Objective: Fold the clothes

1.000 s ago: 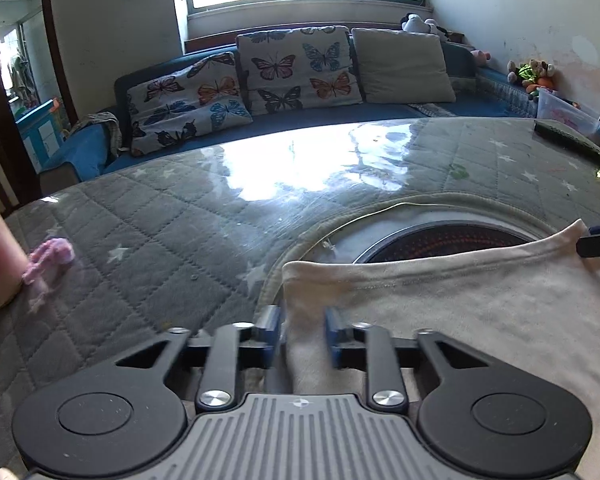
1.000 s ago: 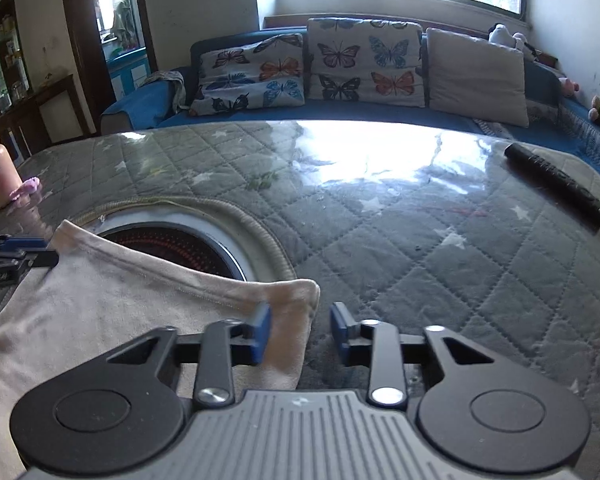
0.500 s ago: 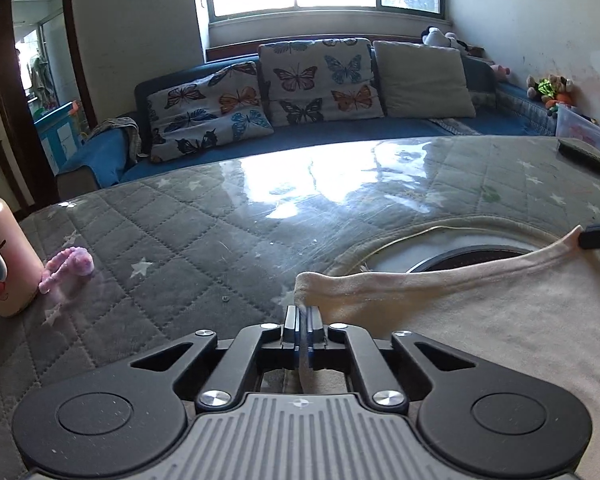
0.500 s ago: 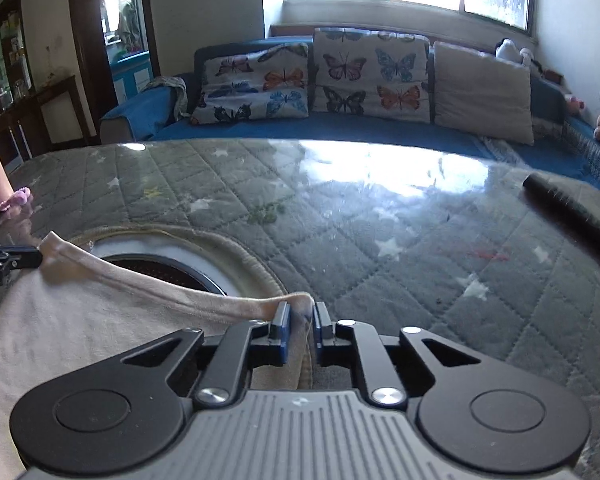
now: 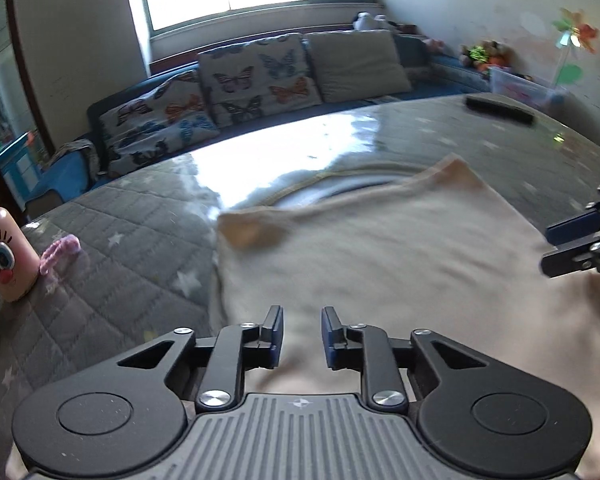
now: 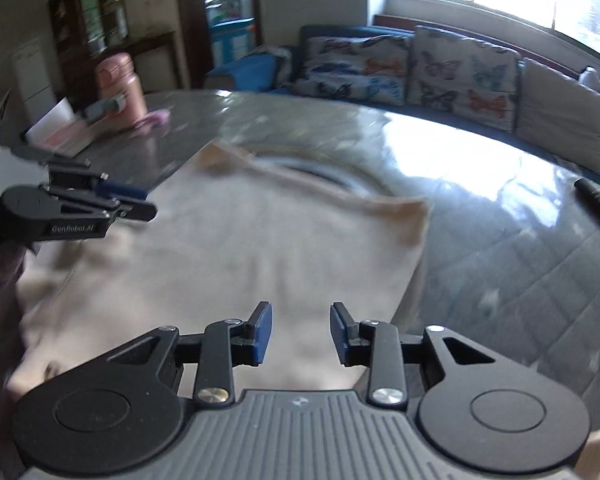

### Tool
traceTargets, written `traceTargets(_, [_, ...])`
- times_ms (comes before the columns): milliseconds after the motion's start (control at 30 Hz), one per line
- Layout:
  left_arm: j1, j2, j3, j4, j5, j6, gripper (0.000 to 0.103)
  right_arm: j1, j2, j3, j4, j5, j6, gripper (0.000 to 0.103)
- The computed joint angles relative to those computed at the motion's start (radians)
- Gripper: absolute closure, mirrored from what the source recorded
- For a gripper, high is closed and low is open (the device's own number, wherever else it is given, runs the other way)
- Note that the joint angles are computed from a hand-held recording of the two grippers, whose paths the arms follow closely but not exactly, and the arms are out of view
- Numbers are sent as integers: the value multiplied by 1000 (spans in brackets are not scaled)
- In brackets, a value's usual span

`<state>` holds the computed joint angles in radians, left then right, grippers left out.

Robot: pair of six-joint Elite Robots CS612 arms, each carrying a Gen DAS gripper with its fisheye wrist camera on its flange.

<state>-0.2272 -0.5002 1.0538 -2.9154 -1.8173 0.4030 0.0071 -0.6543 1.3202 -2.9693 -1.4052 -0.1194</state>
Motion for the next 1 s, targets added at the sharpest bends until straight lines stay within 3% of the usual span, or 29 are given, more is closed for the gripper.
traceTargets(200, [2, -57, 136, -59, -6, 24, 80, 16, -36, 90, -47, -25, -64, 67])
traceTargets(433, [2, -78, 190, -116, -6, -6, 75, 23, -70, 140, -131, -79, -94, 66])
traceTargets(500, [1, -82, 198, -133, -8, -8, 75, 10, -88, 139, -88, -48, -78, 62])
traceTargets(633, [0, -94, 222, -171, -40, -14, 71, 6, -100, 144, -55, -60, -80, 61])
traceTargets(733, [-3, -104, 244, -174, -58, 11, 71, 11, -106, 160, -46, -24, -90, 61])
traceTargets(1000, [-9, -124, 291, -196, -82, 45, 68, 41, -127, 165, 43, -40, -243, 62])
